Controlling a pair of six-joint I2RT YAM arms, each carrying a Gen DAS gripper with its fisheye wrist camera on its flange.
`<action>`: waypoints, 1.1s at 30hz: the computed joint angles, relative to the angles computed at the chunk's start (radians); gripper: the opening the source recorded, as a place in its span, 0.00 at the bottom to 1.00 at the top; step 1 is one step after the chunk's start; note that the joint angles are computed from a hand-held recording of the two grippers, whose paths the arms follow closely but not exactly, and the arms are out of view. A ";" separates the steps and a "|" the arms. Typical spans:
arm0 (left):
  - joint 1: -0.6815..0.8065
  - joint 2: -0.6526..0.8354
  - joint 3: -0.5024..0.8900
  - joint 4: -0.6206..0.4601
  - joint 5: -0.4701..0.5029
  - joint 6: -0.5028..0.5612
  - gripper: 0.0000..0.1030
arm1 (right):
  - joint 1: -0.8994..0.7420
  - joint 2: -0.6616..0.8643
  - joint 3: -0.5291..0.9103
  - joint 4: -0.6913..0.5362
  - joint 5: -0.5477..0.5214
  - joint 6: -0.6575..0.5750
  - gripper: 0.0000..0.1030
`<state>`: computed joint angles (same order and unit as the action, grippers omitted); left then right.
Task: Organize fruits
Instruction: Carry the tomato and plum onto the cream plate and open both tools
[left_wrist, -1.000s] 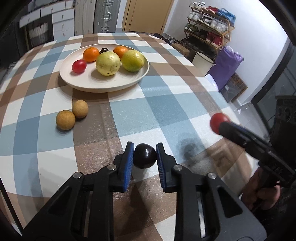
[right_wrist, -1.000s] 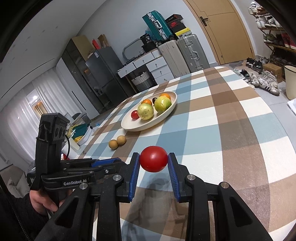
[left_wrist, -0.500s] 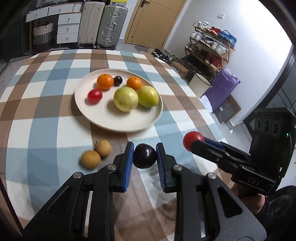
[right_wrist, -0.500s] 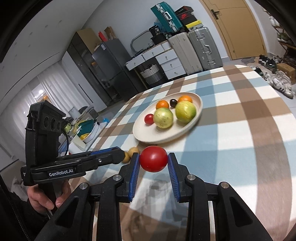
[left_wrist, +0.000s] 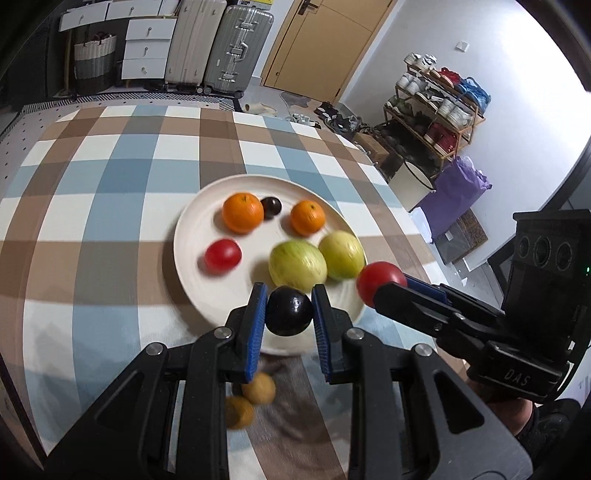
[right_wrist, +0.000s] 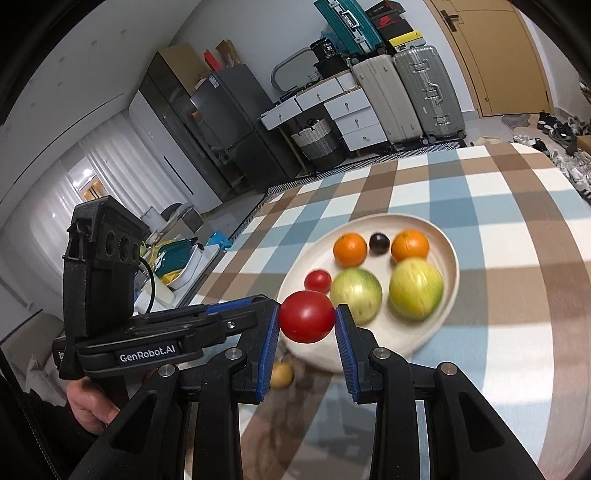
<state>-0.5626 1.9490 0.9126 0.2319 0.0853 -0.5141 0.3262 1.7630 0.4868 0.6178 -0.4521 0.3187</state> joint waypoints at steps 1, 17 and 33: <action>0.008 0.013 0.020 -0.009 0.006 0.006 0.21 | -0.001 0.013 0.026 -0.016 -0.002 -0.002 0.30; 0.088 0.250 0.338 -0.129 0.065 0.076 0.21 | -0.048 0.250 0.345 -0.178 -0.004 -0.006 0.30; 0.066 0.289 0.365 -0.061 0.014 0.061 0.21 | -0.051 0.307 0.380 -0.159 0.030 -0.023 0.46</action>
<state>-0.4966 2.2375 1.2773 0.1711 0.0993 -0.4526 0.2749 2.0702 0.8666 0.4586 -0.4217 0.2955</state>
